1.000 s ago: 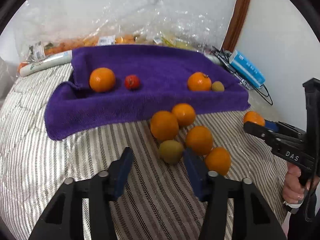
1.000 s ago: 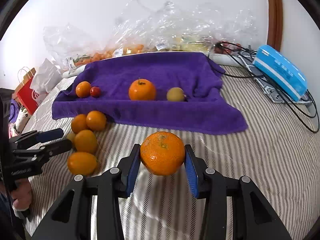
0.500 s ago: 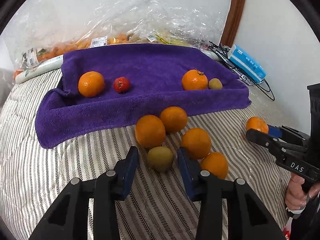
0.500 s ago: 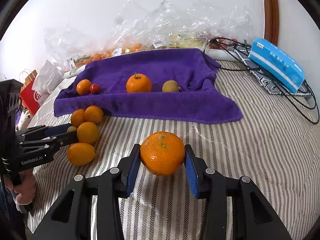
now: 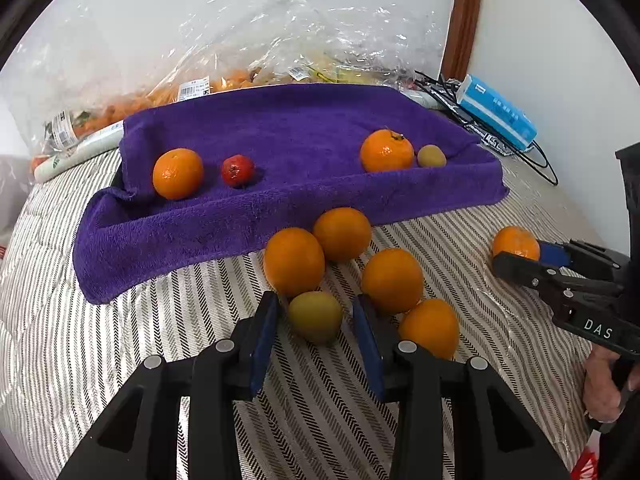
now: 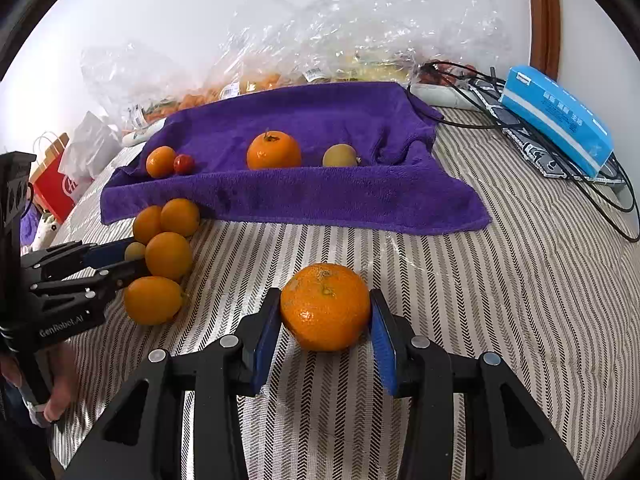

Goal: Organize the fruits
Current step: 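Grasp a small yellow-green fruit with the left tool while the right tool holds the orange, then carry the orange and yellow-green fruit over the purple towel with both tools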

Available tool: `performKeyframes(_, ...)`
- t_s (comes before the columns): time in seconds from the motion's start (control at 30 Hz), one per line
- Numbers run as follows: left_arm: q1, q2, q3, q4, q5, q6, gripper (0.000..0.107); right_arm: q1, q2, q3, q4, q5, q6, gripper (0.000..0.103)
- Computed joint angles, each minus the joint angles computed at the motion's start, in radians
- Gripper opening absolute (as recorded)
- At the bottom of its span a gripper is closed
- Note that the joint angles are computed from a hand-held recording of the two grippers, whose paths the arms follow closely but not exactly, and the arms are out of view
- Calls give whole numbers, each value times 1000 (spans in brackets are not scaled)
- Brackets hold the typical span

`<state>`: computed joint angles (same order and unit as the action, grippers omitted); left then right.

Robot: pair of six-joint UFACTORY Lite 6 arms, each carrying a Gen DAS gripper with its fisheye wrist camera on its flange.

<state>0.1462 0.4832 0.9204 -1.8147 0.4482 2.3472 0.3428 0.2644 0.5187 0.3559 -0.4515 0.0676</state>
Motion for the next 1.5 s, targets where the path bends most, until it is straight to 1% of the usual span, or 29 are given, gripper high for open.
performKeyframes(0.13,50,36,51,142,71,-158,37,18,6,12,62,7,-58,42)
performKeyframes(0.17,55,40,56,155,79,-174,37,22,7,14,76,8,-72,43)
performKeyframes(0.27,42,24,32,98,55,-115,37,27,9,14,87,6,-89,42)
performKeyframes(0.33,33,16,18,52,39,-74,27,32,9,15,101,6,-101,42)
performKeyframes(0.37,40,19,22,73,51,-93,25,30,8,13,95,4,-97,42)
performKeyframes(0.47,70,34,39,147,99,-166,25,19,5,7,43,1,-59,42)
performKeyframes(0.53,83,35,39,167,123,-182,25,8,3,2,-14,-3,-13,42)
performKeyframes(0.7,104,19,19,159,161,-169,25,31,-1,2,29,-6,-59,42)
performKeyframes(0.8,122,-2,1,176,178,-178,25,67,-22,-13,117,-34,-131,42)
performKeyframes(0.87,140,-25,-16,182,190,-181,25,77,-48,-32,132,-53,-130,42)
performKeyframes(0.93,162,-53,-28,207,198,-206,25,72,-94,-41,112,-30,-110,42)
performKeyframes(0.97,173,-66,-30,223,203,-224,25,75,-106,-38,131,-20,-130,42)
performKeyframes(1.13,204,-148,-28,261,198,-303,25,123,-187,5,389,25,-401,42)
performKeyframes(1.33,220,-197,22,291,223,-436,25,100,-216,69,364,92,-412,42)
performKeyframes(1.5,213,-233,67,303,225,-499,25,97,-234,150,527,135,-593,42)
